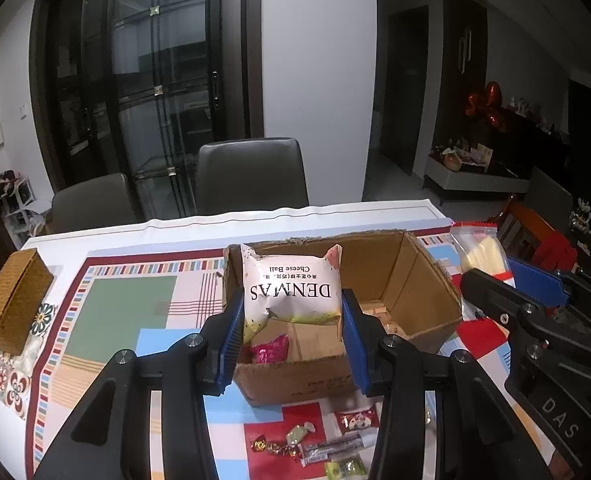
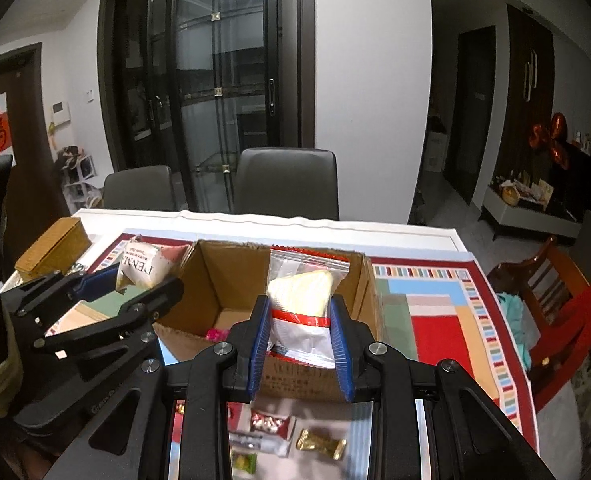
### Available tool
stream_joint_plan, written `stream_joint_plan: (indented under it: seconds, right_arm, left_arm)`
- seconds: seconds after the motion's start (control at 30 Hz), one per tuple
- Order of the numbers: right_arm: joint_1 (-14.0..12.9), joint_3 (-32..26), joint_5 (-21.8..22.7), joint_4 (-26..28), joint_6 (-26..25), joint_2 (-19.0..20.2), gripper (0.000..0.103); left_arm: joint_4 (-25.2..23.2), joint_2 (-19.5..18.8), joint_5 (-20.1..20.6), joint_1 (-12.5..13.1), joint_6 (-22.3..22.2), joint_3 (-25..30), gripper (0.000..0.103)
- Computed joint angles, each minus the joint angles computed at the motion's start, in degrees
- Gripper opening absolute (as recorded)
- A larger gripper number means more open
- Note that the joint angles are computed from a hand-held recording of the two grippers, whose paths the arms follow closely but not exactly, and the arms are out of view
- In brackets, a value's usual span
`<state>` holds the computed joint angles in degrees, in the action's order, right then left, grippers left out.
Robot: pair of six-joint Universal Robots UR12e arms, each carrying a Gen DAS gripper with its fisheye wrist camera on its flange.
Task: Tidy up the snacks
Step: 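Carry the cake bag in the right tool while the left tool carries the DENMAS bag over the box, then open the right tool to drop the cake bag while the left tool drops the DENMAS bag into the box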
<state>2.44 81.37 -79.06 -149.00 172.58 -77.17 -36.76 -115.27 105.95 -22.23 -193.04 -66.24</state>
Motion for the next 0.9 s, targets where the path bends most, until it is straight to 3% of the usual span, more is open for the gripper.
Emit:
stream_joint_plan:
  seconds: [0.43, 0.9]
  right_arm:
    - [0.27, -2.89, -1.05, -1.26, -1.07, 2.87, 0.031]
    - [-0.13, -6.35, 0.85, 2.76, -1.05, 5.48, 0.031]
  left_arm:
    - [1.35, -2.5, -0.77, 0.82, 2.99, 2.86, 0.045]
    - [-2.46, -4.52, -1.09, 1.42, 2.62, 5.97, 0.045]
